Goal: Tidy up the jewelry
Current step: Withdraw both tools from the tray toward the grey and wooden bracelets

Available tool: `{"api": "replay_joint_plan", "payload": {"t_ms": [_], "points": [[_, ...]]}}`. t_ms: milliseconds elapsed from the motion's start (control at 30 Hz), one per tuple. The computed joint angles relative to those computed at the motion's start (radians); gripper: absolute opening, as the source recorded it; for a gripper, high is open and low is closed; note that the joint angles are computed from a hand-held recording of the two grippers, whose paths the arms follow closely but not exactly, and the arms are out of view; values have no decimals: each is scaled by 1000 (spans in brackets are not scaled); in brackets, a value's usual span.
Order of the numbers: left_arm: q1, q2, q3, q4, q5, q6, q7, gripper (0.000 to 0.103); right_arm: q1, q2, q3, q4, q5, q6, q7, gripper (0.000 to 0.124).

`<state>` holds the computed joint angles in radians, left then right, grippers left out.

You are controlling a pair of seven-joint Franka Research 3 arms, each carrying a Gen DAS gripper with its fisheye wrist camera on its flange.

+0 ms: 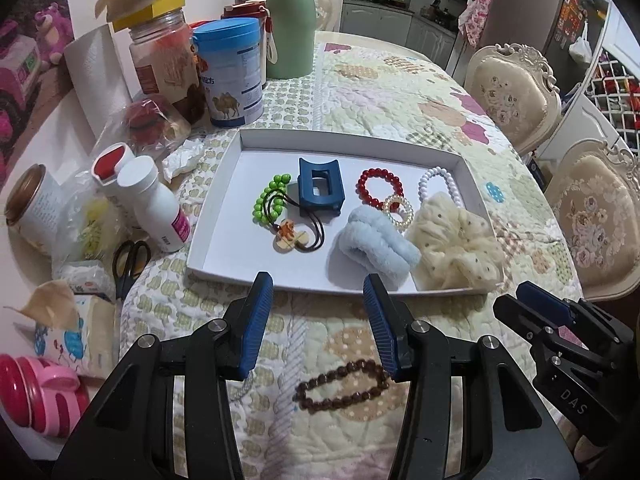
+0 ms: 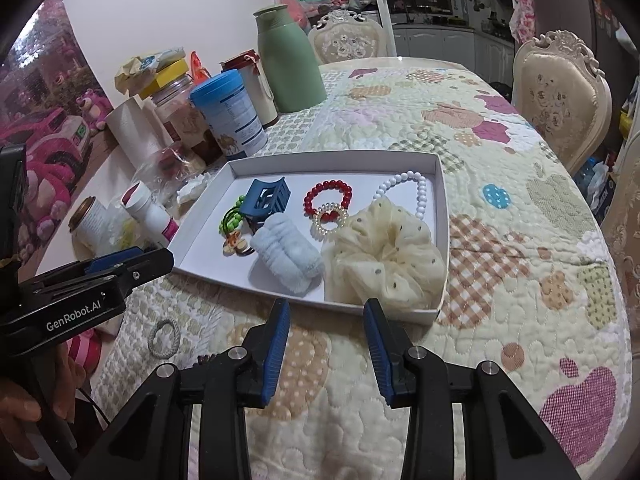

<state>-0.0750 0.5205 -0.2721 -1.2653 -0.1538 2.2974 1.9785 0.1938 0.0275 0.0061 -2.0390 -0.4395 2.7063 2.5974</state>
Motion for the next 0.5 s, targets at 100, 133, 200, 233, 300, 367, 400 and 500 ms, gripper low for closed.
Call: {"api": "replay_joint_plan", "payload": {"t_ms": [100, 133, 200, 233, 300, 367, 400, 500], "points": [[6, -30, 1, -46, -2, 19, 3, 47, 3, -13, 5, -12, -11, 0, 3, 37], [10, -39, 1, -60, -5, 24, 6, 47, 4, -15, 7, -14, -12, -2, 4, 37], [15, -60, 2, -90, -8, 37, 10, 47, 4, -22, 12, -21, -16, -1, 6, 38], [16, -68, 3, -102, -10, 43, 12, 47, 4, -25, 14, -24, -17, -1, 8, 38], [20, -84, 4, -125, -14, 51, 14, 47, 5, -30, 20, -30, -14, -2, 5, 38], [24, -99, 6, -148, -19, 59, 17, 47, 6, -31, 24, -32, -13, -3, 3, 39], [25, -104, 7, -155, -20, 63, 19, 47, 6, -32, 26, -33, -11, -3, 0, 39], [28, -119, 11, -179, -24, 70, 18, 47, 9, -31, 30, -34, -6, -2, -7, 41]]}}
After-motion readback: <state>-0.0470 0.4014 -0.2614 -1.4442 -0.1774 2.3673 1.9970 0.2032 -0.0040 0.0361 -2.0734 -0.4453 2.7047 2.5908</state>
